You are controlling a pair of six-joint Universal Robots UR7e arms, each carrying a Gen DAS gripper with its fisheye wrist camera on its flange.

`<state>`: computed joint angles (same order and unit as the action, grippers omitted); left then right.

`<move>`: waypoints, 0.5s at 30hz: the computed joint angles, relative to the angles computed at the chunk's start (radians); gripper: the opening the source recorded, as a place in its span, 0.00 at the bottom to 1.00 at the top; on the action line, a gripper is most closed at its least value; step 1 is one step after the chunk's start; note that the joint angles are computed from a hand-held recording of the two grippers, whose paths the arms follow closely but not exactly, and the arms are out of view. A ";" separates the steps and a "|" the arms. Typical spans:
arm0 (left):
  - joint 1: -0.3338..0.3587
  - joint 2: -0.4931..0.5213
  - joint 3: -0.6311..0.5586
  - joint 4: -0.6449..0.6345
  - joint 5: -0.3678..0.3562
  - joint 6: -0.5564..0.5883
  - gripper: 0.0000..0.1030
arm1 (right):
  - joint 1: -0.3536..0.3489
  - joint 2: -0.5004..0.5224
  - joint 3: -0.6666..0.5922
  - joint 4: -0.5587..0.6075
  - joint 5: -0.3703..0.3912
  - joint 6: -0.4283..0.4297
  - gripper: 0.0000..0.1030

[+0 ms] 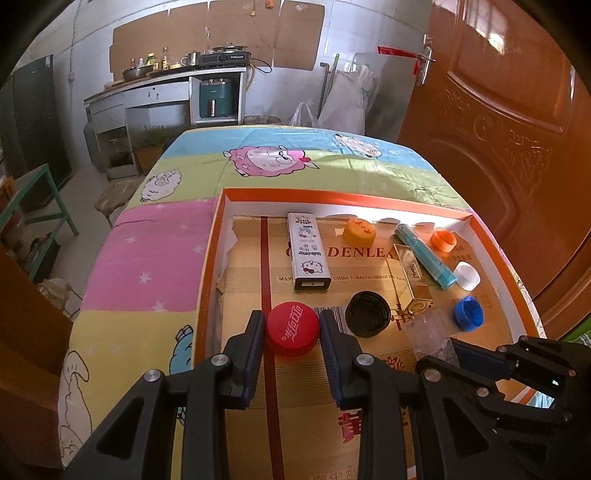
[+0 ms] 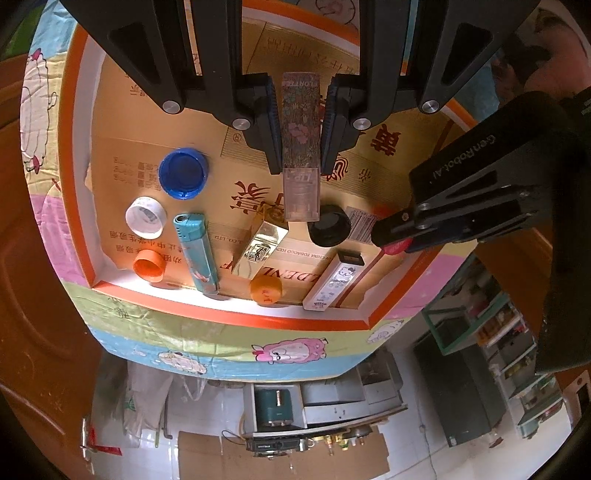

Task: Organize rigid objects
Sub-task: 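Lower and open the left tool on the red cap while the right tool releases the lip gloss tube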

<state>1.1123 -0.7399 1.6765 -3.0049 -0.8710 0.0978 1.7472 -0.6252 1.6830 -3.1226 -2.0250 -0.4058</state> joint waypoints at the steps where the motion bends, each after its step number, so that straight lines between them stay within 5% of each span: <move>1: 0.000 0.002 -0.001 -0.001 0.000 0.001 0.30 | 0.000 0.000 0.000 0.000 0.000 0.000 0.20; 15: 0.011 0.017 -0.013 -0.010 -0.011 0.010 0.30 | -0.006 0.012 -0.009 0.003 0.000 0.002 0.20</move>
